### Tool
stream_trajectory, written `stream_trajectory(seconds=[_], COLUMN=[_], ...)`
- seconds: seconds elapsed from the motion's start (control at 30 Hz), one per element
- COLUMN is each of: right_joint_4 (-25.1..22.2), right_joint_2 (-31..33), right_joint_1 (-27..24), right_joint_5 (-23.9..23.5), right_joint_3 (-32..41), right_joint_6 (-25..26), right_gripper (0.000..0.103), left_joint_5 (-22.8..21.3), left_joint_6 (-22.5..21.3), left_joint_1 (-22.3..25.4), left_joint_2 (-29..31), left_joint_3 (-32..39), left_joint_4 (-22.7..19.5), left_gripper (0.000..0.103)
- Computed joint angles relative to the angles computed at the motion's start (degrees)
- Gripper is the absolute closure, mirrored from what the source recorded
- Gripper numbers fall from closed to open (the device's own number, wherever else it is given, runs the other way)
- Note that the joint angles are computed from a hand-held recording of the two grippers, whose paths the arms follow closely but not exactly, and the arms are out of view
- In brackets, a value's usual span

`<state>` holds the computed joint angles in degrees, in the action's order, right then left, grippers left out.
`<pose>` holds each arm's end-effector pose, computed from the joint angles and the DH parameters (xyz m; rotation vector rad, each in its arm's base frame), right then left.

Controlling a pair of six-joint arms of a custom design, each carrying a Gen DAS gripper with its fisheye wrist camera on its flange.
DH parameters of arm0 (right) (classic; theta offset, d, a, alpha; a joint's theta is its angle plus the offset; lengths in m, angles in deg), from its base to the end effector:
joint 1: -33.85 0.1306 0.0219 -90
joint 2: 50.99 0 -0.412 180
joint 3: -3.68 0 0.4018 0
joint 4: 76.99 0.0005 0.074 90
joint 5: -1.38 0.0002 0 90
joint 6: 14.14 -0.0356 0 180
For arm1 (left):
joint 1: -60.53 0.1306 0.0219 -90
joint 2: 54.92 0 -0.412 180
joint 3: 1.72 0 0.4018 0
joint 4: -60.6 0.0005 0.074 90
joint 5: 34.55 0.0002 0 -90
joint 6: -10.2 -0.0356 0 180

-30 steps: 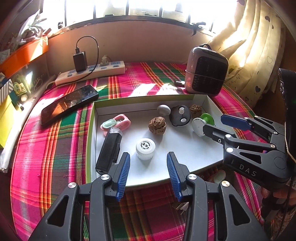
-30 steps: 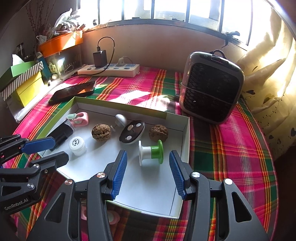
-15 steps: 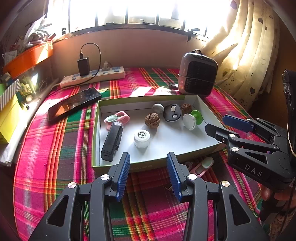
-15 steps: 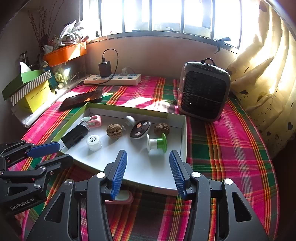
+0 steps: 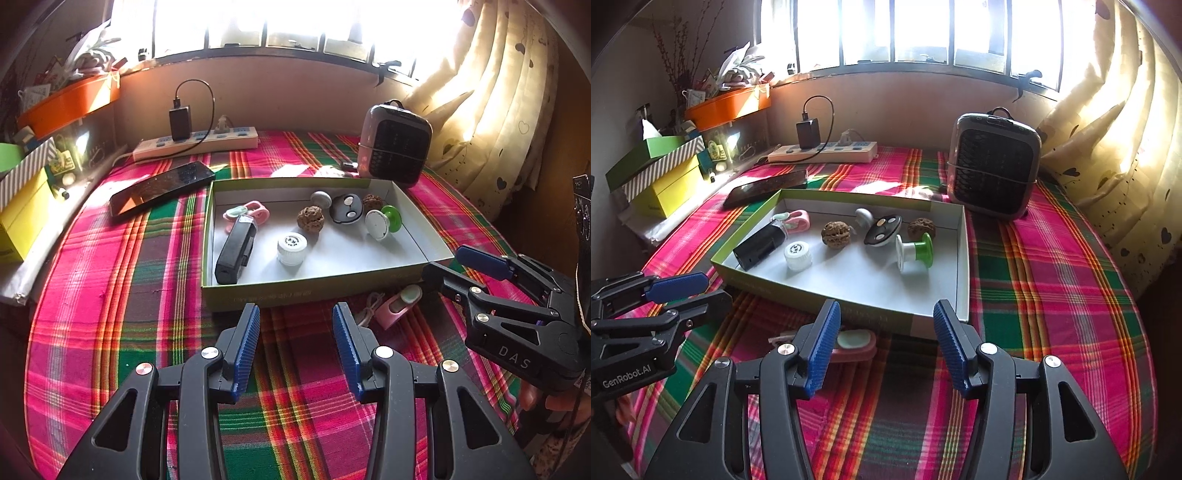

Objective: Organize objects

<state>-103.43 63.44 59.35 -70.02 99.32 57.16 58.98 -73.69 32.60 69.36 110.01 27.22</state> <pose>0.5904 0.2685 0.2997 0.0185 2.3088 0.0074 0.6368 -0.3406 0.3049 0.4836 2.3507 -0.3550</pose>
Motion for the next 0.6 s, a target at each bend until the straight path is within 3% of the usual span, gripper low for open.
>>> stream_trajectory(seconds=[0.2,0.4,0.6], right_joint_4=[-0.8,-3.0,-6.5], right_joint_2=[0.5,3.0,5.3], right_joint_1=[0.9,1.8,1.8], right_joint_5=[-0.7,-0.3,0.9], right_joint_3=[-0.3,2.2,5.4], right_joint_6=[-1.3,-2.9,-6.7], right_gripper=[0.048,0.041,0.038], left_joint_5=[1.4,2.2,2.4], left_joint_6=[0.0,0.5,1.1], left_joint_1=[0.1,0.4,1.0], left_joint_2=[-0.3,-0.5,-0.5], left_joint_3=[-1.8,-3.2,-3.7], left_joint_4=[-0.3,-0.4,-0.3], left_gripper=[0.063,0.063,0.063])
